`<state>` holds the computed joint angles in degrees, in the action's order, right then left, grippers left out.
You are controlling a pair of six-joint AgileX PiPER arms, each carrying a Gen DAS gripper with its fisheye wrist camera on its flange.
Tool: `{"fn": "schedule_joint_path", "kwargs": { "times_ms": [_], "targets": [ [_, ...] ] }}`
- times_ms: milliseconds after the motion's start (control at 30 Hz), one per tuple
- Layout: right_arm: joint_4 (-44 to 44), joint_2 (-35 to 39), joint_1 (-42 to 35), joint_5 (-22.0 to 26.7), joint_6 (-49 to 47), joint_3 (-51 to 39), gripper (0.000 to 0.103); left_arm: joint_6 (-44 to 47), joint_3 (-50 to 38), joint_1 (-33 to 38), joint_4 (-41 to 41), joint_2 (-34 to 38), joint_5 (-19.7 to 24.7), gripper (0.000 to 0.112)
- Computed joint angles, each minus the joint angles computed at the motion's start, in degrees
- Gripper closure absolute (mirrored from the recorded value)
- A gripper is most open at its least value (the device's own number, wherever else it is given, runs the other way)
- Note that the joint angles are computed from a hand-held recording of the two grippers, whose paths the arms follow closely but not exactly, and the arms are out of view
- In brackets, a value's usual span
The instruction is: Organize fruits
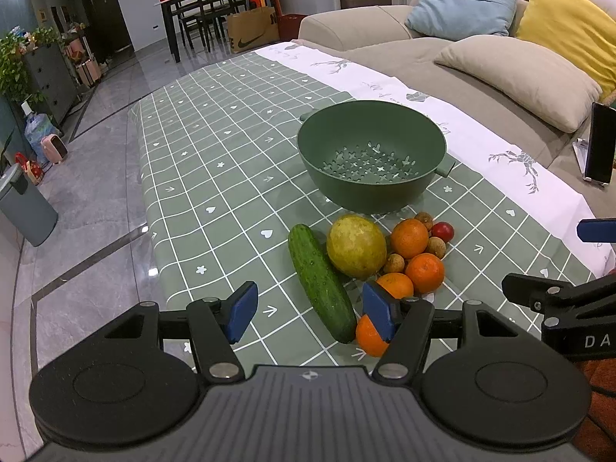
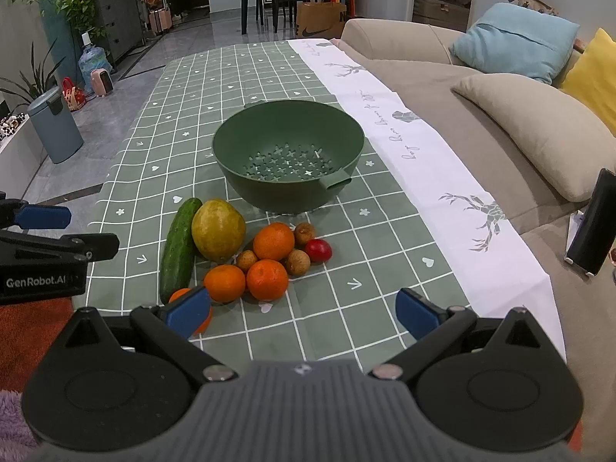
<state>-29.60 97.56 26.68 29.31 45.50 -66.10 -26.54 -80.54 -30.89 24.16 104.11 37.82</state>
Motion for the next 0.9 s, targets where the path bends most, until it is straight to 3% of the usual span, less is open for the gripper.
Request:
{"fn": "schedule_joint_path", "kwargs": {
  "times_ms": [900],
  "targets": [
    [-0.8, -0.5, -0.5, -0.6, 0.9, 0.9, 0.005, 0.4, 0.5, -0.4, 0.4, -0.8, 0.1, 0.038]
  ]
}}
